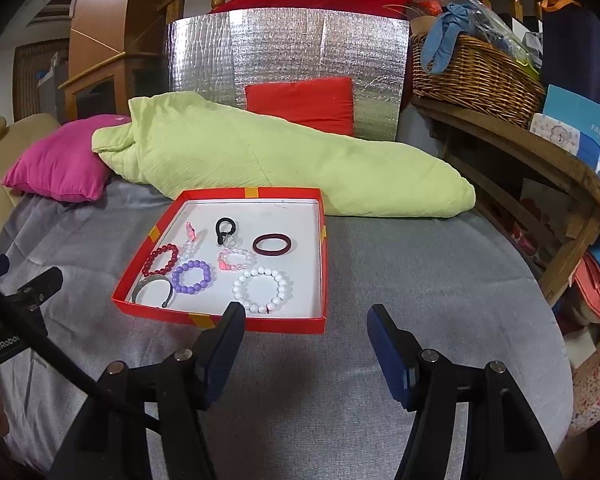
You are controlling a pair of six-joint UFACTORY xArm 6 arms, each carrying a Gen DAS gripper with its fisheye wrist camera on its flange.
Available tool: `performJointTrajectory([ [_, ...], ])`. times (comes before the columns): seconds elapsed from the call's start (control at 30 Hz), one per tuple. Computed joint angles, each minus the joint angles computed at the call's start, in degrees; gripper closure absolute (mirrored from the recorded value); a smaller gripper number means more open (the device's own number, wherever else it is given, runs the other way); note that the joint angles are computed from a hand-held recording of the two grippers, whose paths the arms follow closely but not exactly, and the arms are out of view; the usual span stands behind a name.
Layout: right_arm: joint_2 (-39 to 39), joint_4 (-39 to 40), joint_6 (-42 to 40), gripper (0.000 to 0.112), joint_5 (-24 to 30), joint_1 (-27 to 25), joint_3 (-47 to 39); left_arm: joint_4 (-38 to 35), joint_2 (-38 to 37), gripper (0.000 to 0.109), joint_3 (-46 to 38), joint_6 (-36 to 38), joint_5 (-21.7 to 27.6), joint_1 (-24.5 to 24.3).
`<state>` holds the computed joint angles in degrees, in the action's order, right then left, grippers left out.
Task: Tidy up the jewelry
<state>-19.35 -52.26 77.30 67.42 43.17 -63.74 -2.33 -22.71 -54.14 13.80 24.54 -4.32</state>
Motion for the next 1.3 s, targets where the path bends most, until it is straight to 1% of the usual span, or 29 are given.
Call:
performJointTrajectory([
  [1.3, 0.2, -0.3, 0.2, 0.045, -0.2, -0.1, 0.0, 1.4, -0.3, 0.016, 0.4, -0.1, 0.4, -0.4],
])
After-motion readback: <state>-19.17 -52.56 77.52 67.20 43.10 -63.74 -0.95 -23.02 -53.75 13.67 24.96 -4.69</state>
